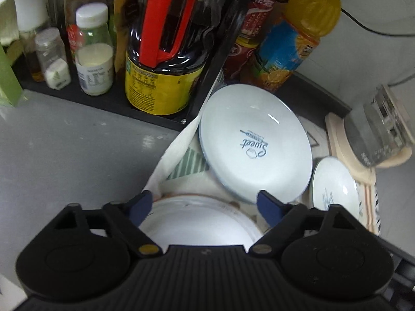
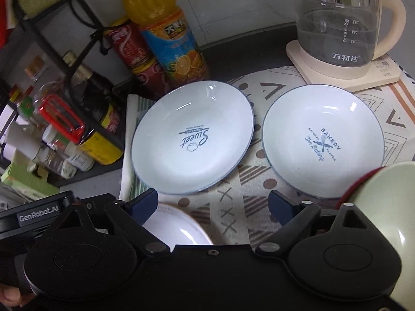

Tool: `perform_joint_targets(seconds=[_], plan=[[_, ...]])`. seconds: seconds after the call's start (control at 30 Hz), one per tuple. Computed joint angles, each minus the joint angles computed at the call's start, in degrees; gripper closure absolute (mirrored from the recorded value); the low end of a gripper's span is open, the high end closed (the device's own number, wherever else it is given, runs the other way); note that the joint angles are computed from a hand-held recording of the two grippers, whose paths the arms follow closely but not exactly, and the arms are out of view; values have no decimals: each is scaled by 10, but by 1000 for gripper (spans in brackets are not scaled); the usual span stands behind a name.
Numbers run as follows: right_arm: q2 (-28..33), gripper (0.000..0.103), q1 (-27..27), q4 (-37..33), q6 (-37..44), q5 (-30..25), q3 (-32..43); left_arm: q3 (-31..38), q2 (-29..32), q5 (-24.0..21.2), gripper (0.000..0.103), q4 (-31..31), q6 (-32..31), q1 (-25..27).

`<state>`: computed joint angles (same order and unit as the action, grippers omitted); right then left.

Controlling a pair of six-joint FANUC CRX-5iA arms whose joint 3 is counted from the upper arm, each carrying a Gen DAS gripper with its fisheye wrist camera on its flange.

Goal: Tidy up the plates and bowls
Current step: 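Close the left gripper on the 'Sweet' plate rim while the right gripper also grips it, then lift the 'Sweet' plate with both grippers over the orange-flower plate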

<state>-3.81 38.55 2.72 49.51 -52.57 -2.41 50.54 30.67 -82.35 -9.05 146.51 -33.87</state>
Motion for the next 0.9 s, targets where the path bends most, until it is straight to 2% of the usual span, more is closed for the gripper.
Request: perform_joint_targets(seconds=[0.13, 0.2, 0.33, 0.43, 0.5, 0.6, 0.73, 0.83, 0.9], plan=[[27, 24, -14, -15, -20, -6, 23, 6, 16, 10, 32, 10, 11, 10], [40, 32, -21, -26, -25, -5, 33, 2, 21, 23, 43, 18, 13, 16], [65, 38, -35, -46, -41, -12, 56, -2, 32, 40, 59, 34, 22, 26], [83, 47, -44, -59, -46, -15, 68, -7, 38, 55, 70, 42, 26, 31], [95, 58, -50, -70, -47, -17, 77, -7, 44, 58, 78, 49, 27, 35], [108, 68, -56, -88, -38, -16, 87, -10, 50, 62, 85, 60, 31, 41], [121, 72, -59, -95, -32, -16, 96, -20, 54, 75, 91, 71, 37, 45], [127, 79, -63, -100, -34, -15, 96, -10, 62, 71, 92, 66, 41, 43], [130, 87, -69, -114, -26, -13, 97, -24, 56, 85, 92, 68, 49, 44]])
